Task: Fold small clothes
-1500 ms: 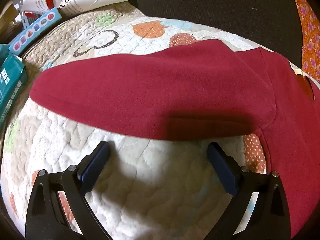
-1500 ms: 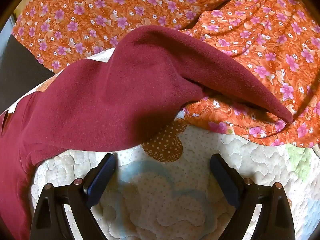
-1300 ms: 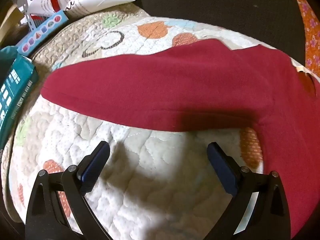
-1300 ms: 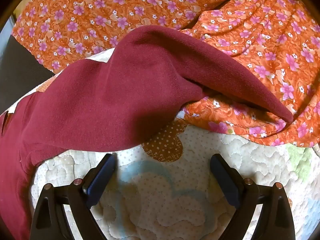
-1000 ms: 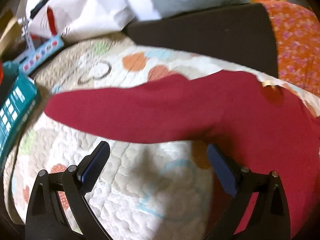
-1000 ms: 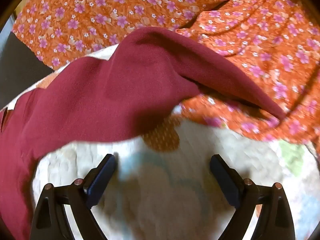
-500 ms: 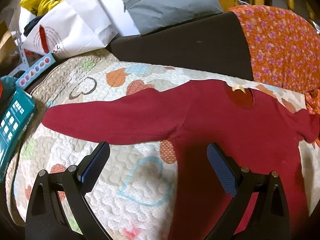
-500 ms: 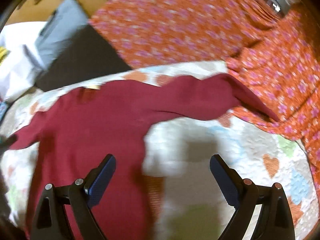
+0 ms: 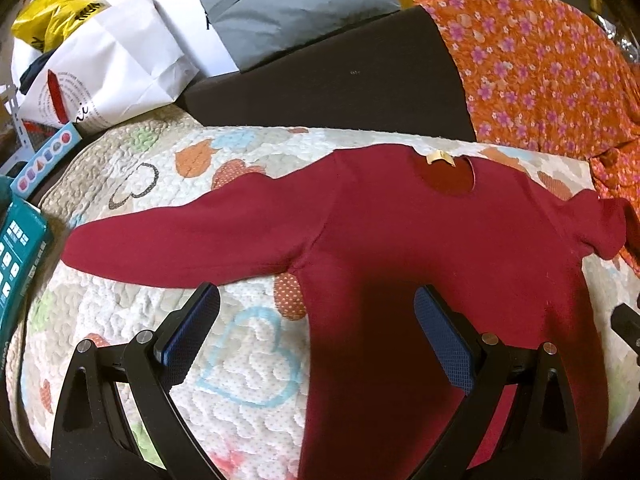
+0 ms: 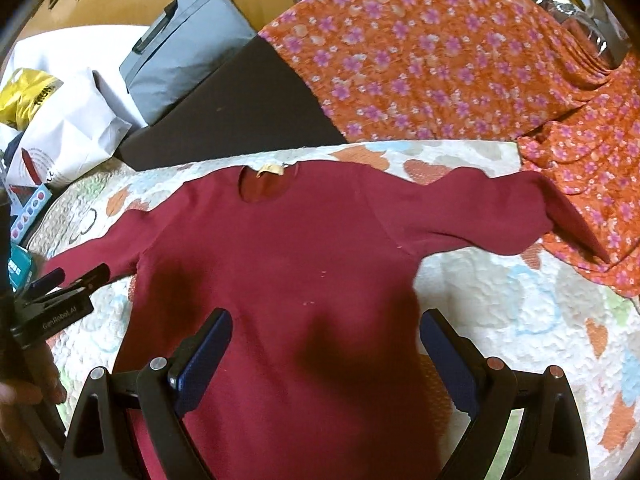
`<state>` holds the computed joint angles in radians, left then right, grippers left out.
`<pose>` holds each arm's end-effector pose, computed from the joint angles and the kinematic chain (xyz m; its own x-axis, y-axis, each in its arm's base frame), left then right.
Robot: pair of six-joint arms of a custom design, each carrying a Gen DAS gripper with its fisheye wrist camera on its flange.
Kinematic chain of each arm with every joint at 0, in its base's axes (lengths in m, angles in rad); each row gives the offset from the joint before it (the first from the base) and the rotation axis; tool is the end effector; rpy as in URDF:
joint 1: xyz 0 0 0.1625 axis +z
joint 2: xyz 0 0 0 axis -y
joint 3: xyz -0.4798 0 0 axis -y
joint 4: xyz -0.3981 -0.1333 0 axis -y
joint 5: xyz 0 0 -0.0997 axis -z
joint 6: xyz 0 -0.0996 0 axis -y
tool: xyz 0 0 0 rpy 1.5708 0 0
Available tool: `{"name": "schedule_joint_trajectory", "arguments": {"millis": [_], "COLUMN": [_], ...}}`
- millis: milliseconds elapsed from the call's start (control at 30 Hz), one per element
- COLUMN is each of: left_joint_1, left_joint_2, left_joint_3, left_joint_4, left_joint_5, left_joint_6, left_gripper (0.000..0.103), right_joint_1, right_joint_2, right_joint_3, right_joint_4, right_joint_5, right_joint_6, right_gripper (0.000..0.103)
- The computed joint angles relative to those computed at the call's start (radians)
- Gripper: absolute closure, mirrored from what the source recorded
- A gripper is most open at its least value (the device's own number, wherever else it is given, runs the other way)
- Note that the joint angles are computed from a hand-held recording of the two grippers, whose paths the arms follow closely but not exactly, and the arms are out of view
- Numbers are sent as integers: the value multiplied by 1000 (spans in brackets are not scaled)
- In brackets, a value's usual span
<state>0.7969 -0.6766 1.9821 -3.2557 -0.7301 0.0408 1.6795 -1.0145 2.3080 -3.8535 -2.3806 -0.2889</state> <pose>-0.2679 -0.5711 0.0540 -0.6428 0.2957 -0.7067 0.6760 0.6528 -0.3418 0.1123 -0.4651 0.2326 -0.7031 0.3493 0.6194 -0.2712 0.6735 -0.6876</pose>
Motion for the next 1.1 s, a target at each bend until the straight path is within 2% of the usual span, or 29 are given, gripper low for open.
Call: {"name": "schedule_joint_trajectory", "arguments": {"millis": [433,733,1100], "left_joint_1": [-2,2,12], "left_joint_2": [27,25,28], "left_joint_3": [-25,-25,-40], "left_joint_4": [33,52,90], "left_joint_5": [-4,-25,-33], "left_joint_6": [-2,-13,-49], "left_gripper": [5,5,5], "right_joint_1": [-25,-23,-30], "right_joint_2": [27,46,57], "right_joint_3": [-31,-59,-84], "right_joint_4": [26,35,67], "right_joint_5": [22,-3,-1], "right_joint_6": [8,-13,1], "right_gripper": [9,9,9]}}
